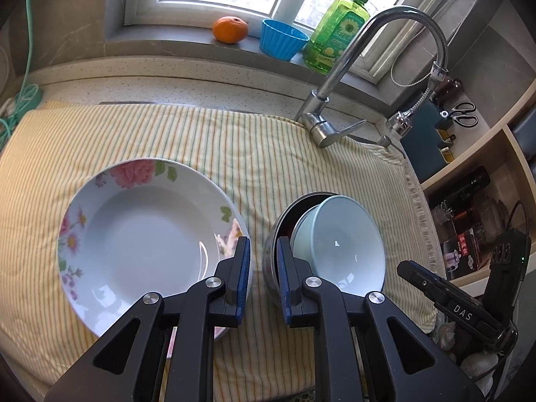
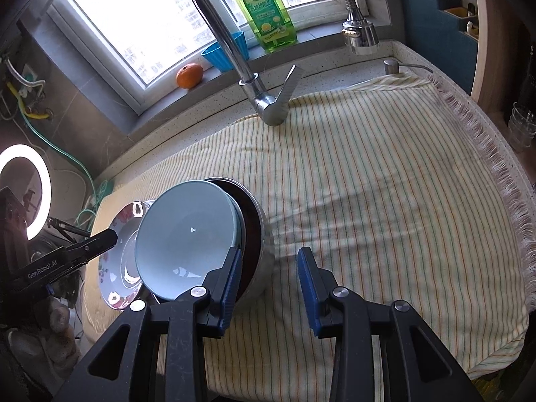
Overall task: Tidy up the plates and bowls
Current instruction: 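Close both grippers on the rim of the three-bowl stack, then lift the bowl stack with both grippers and lower it onto the pink-rose plates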
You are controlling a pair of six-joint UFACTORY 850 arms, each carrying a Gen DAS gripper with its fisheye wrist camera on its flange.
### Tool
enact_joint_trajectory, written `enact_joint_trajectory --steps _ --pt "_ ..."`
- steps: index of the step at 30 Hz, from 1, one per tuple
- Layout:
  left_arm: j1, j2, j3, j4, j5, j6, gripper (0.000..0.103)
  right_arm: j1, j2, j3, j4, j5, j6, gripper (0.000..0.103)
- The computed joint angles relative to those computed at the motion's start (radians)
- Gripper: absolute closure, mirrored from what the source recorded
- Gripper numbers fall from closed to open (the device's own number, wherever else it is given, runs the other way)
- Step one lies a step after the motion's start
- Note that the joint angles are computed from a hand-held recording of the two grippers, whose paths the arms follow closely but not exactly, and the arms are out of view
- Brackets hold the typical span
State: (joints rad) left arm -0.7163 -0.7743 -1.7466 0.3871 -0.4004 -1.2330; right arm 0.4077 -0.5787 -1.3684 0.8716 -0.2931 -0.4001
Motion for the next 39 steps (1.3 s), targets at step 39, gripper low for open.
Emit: enact_joint_trajectory --steps 39 --pt "0.019 -0.131 -0.162 -0.303 -0.085 0.358 0.095 -0.018 -0.129 -0.134 0.016 -0.144 0.035 0.087"
